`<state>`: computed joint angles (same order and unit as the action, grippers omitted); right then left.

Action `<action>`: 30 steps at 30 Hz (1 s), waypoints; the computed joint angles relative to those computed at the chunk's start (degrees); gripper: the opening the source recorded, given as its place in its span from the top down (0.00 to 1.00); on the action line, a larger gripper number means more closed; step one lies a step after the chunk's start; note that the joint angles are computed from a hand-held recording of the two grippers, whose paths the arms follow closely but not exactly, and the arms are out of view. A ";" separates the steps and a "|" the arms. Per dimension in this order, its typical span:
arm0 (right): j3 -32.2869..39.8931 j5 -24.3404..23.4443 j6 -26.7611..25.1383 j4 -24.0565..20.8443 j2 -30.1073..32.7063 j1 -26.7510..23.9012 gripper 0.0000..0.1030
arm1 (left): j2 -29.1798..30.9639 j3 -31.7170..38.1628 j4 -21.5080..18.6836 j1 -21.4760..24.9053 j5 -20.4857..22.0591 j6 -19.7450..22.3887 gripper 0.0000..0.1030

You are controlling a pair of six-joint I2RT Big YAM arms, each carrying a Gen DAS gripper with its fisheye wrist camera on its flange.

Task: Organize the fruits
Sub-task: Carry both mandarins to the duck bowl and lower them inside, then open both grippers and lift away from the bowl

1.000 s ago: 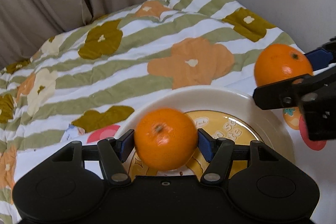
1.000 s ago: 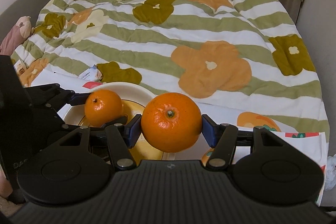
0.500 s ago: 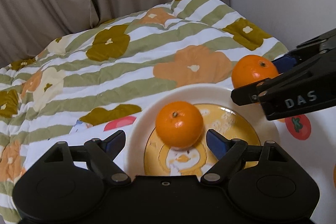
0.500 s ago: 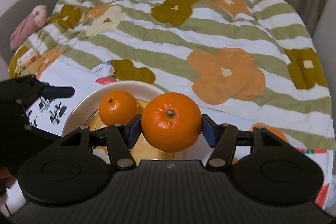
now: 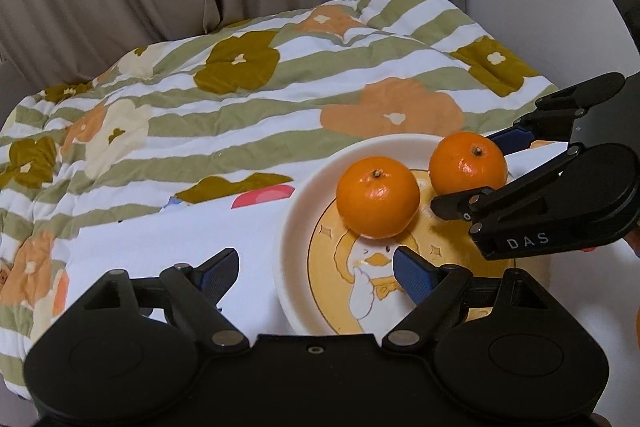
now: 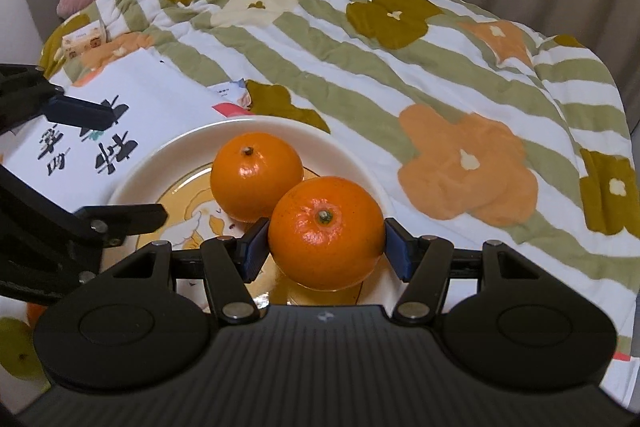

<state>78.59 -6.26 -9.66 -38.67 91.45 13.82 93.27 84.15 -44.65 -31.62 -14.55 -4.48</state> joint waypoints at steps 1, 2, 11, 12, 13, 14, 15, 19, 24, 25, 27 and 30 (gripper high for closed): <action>-0.71 0.52 0.11 1.39 -0.26 0.12 0.26 | -0.08 -0.18 0.00 0.04 -0.02 -0.17 0.15; -1.58 1.09 0.05 3.07 -0.76 0.21 0.18 | -0.16 -0.32 -0.02 0.07 0.00 -0.33 0.15; -4.00 2.62 1.72 5.58 -3.17 -0.09 0.00 | -1.23 -1.33 0.09 -0.38 -0.02 -1.13 0.15; -4.15 2.61 1.93 5.55 -3.37 -0.20 0.00 | -1.26 -1.31 0.12 -0.38 -0.08 -1.09 0.15; -4.21 2.77 2.13 5.41 -3.63 -0.23 0.00 | -1.25 -1.27 0.16 -0.47 -0.25 -1.19 0.15; -4.20 2.85 2.30 5.35 -3.73 -0.28 0.00 | -1.38 -1.34 0.21 -0.51 -0.30 -1.31 0.15; -4.29 2.86 2.44 5.31 -3.95 -0.33 0.00 | -1.51 -1.40 0.26 -0.55 -0.28 -1.46 0.15; -4.81 2.15 3.02 5.16 -4.95 -0.46 0.00 | -2.18 -1.79 0.40 -0.82 -0.65 -1.63 0.15; -5.16 1.76 4.00 4.62 -6.31 -0.50 0.00 | -3.34 -2.05 0.35 -1.07 -1.19 -2.54 0.15; -5.23 1.92 3.92 4.42 -6.74 -0.42 0.00 | -3.75 -2.22 0.54 -1.07 -1.28 -2.77 0.15; -5.38 2.43 3.66 4.00 -7.61 -0.09 0.00 | -4.65 -2.56 0.83 -1.23 -1.83 -3.25 0.15; -5.78 3.04 3.58 3.31 -9.37 0.31 0.00 | -6.62 -3.68 1.66 -1.62 -3.10 -4.11 0.14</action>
